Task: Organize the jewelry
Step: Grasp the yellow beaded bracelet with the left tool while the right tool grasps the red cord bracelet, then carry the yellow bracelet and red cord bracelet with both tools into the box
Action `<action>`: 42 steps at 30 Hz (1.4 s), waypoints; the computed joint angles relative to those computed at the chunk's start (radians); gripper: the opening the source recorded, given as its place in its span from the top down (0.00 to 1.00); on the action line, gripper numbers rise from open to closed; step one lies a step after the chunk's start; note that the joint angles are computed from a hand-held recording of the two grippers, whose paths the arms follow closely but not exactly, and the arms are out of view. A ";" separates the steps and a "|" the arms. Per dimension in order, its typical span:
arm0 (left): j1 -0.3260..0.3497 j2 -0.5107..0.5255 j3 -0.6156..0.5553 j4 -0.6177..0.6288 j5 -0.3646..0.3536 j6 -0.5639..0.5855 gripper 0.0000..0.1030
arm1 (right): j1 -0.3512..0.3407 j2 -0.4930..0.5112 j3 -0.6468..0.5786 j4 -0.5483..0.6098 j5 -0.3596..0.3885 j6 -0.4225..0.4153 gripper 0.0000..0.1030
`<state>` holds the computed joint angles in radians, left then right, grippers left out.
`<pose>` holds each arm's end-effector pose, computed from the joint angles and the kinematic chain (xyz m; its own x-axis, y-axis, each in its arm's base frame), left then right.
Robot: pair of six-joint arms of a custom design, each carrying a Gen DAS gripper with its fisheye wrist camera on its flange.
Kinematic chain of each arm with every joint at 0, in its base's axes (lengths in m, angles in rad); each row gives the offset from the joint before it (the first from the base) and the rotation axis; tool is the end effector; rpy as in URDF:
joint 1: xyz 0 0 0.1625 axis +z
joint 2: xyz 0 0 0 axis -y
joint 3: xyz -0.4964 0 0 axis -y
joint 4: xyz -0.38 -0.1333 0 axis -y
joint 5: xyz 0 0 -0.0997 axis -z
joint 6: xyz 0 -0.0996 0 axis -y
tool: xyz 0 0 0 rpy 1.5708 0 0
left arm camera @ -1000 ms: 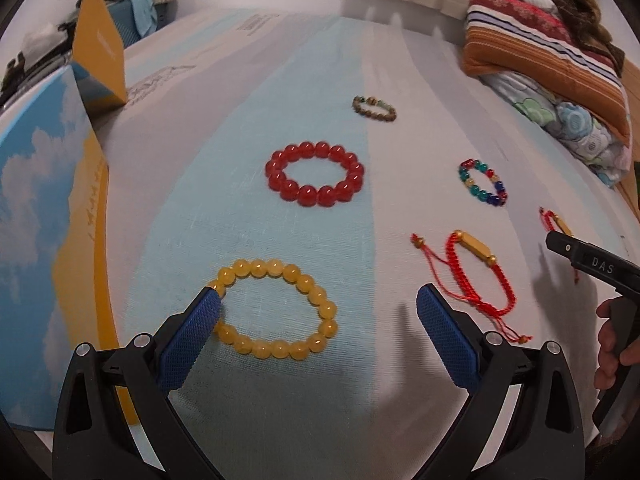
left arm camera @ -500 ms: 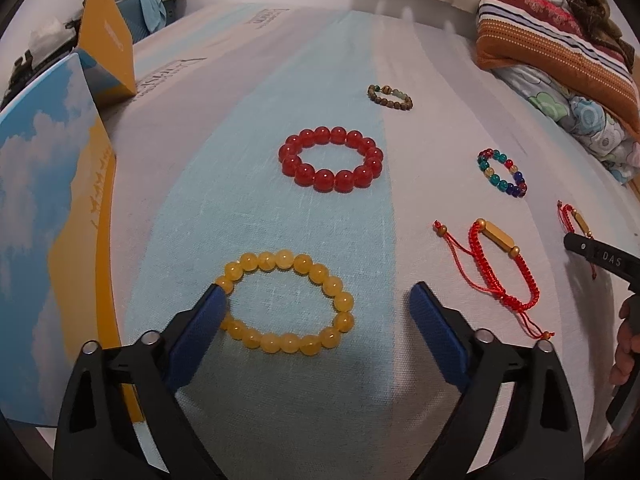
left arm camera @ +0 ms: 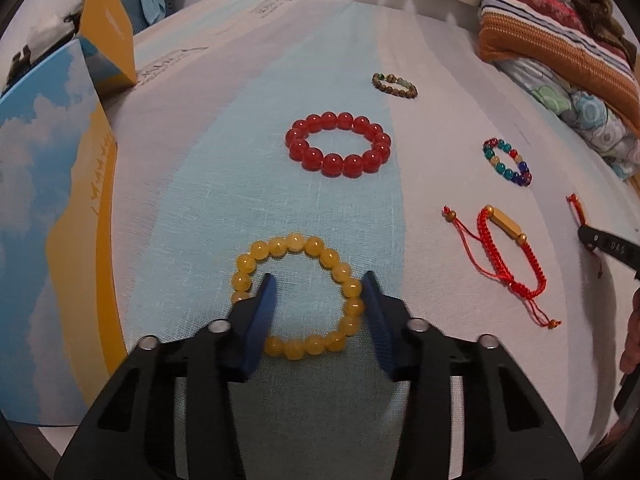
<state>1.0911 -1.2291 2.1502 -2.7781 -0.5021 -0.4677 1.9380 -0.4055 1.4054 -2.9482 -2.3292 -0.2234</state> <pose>-0.0375 -0.5502 0.3098 -0.6826 -0.3814 -0.6233 0.1512 0.7608 -0.6311 0.3408 -0.7055 0.0081 -0.6755 -0.2156 0.7051 -0.4957 0.8407 -0.2178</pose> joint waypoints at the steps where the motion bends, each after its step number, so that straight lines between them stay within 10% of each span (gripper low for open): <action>1: -0.003 0.002 -0.002 0.021 0.014 -0.005 0.73 | -0.001 -0.003 0.001 0.004 0.004 0.008 0.92; 4: -0.007 -0.003 -0.004 0.050 0.013 -0.008 0.92 | -0.002 -0.008 0.003 0.008 0.010 0.020 0.93; 42: -0.088 -0.080 -0.018 0.174 -0.008 -0.076 0.92 | 0.029 -0.014 0.008 -0.153 0.066 -0.033 0.94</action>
<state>1.0028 -1.3095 2.1327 -2.6043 -0.5105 -0.5440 1.9672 -0.4198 1.4132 -3.1010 -2.2636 -0.2566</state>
